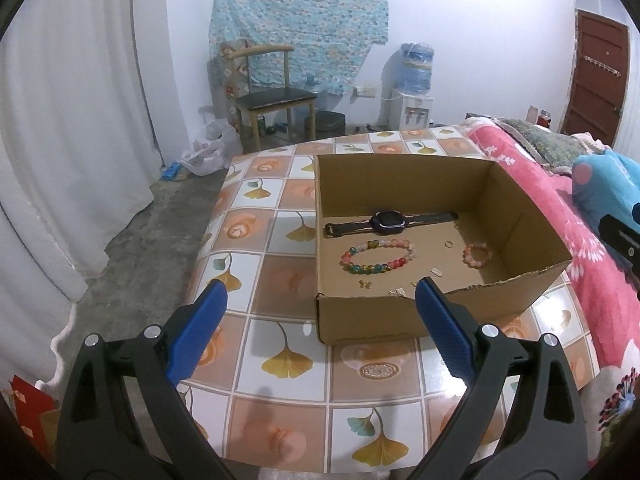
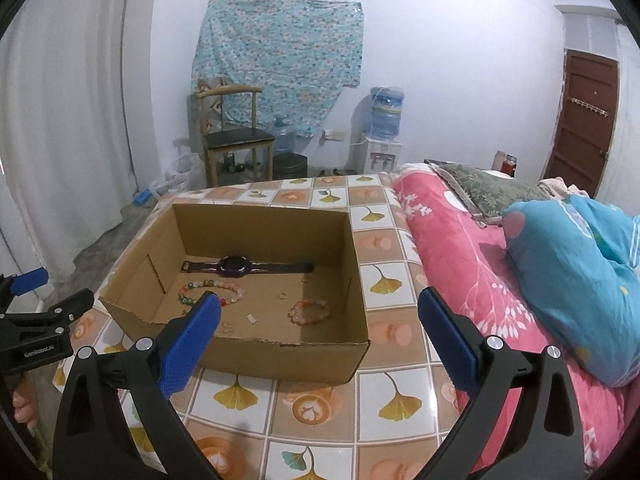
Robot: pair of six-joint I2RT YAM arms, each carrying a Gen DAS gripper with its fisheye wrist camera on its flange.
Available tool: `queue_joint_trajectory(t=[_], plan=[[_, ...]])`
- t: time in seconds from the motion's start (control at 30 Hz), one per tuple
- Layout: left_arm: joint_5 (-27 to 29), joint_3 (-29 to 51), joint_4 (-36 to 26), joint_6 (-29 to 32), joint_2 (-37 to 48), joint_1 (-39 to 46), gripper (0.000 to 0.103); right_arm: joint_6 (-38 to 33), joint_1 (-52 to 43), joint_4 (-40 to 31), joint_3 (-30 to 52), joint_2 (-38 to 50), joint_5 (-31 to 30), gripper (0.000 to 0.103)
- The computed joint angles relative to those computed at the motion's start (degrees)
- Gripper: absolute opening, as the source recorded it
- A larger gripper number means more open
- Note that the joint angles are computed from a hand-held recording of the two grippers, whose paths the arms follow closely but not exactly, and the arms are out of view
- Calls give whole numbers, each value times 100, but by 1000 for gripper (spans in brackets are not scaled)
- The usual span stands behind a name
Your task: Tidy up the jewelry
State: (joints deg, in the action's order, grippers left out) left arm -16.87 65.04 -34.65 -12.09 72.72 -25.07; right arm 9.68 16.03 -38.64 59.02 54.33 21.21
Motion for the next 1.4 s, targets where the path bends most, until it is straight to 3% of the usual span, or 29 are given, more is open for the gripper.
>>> queue_joint_trajectory(t=[0.23,0.37,0.47,0.53,0.63,0.87,1.4], plan=[[-657,22,-92,-200,40,-183,92,99,309,124,-142,-123,510,96],[-931,34,-95,-154,87,-339,92,358,127,-21,-138,-11,102,96],[-703,71,-236,-423,149,-337,92,730,-80,-344,-55,335,-360,96],[-226,167,-451,-657,248,-242,92,838,-185,-509,-56,547,-657,96],[128,196,-634,-979,357,-202,92,904,-45,-620,-168,687,-666,96],[81,271,-892,-1332,621,-330,92,976,76,-683,-310,904,-779,96],[16,455,-1037,-1269,844,-396,92,963,-69,-658,-251,1147,-1037,96]])
